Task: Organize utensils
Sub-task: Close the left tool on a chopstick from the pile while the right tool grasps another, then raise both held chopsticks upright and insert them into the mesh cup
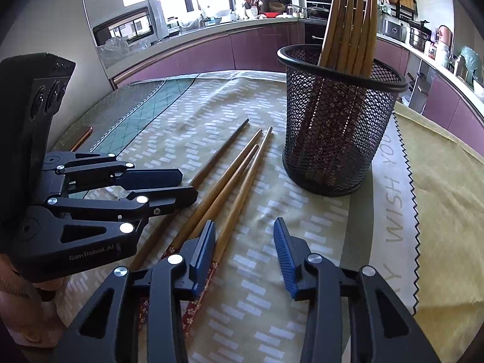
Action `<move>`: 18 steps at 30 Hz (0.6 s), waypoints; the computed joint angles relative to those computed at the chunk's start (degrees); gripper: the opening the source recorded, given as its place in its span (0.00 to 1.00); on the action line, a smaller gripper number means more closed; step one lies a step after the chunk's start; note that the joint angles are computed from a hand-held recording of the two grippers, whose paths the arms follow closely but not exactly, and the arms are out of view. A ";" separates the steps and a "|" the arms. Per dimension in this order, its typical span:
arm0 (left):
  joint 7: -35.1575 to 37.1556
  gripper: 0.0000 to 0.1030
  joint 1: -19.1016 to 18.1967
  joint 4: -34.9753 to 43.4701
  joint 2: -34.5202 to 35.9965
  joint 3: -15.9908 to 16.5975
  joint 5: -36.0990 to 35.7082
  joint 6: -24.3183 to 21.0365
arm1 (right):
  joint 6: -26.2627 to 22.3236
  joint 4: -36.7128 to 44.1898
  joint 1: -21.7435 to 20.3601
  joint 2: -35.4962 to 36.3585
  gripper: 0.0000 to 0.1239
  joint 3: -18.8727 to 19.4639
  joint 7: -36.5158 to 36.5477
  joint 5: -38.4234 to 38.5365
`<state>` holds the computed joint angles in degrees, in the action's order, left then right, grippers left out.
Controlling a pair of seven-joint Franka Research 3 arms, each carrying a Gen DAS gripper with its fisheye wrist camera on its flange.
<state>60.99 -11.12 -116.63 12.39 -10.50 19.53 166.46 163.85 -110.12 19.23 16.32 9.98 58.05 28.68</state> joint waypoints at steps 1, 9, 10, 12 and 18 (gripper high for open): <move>-0.03 0.23 0.00 0.42 0.31 0.00 -0.06 -0.13 | -0.13 0.38 0.14 0.26 0.26 -0.17 0.31 -0.27; -2.67 0.11 -0.48 1.59 1.17 0.63 0.45 -0.31 | -1.74 2.30 -1.48 1.46 0.07 1.06 -0.14 2.88; -3.44 0.10 -0.68 1.45 1.10 0.90 0.88 -0.11 | -2.16 2.43 -2.13 1.50 0.06 1.59 -0.93 4.51; -4.19 0.08 -0.55 1.08 0.81 0.84 0.82 0.27 | -2.55 2.41 -2.75 1.39 0.05 1.99 -1.97 6.89; -4.56 0.08 0.38 -1.28 -1.02 0.21 -0.03 2.29 | -1.69 0.61 -4.17 -0.51 0.04 3.27 -7.51 14.76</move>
<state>56.42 -10.74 -117.91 11.36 -10.29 19.49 168.75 162.16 -109.51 15.06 15.81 13.25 50.54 43.45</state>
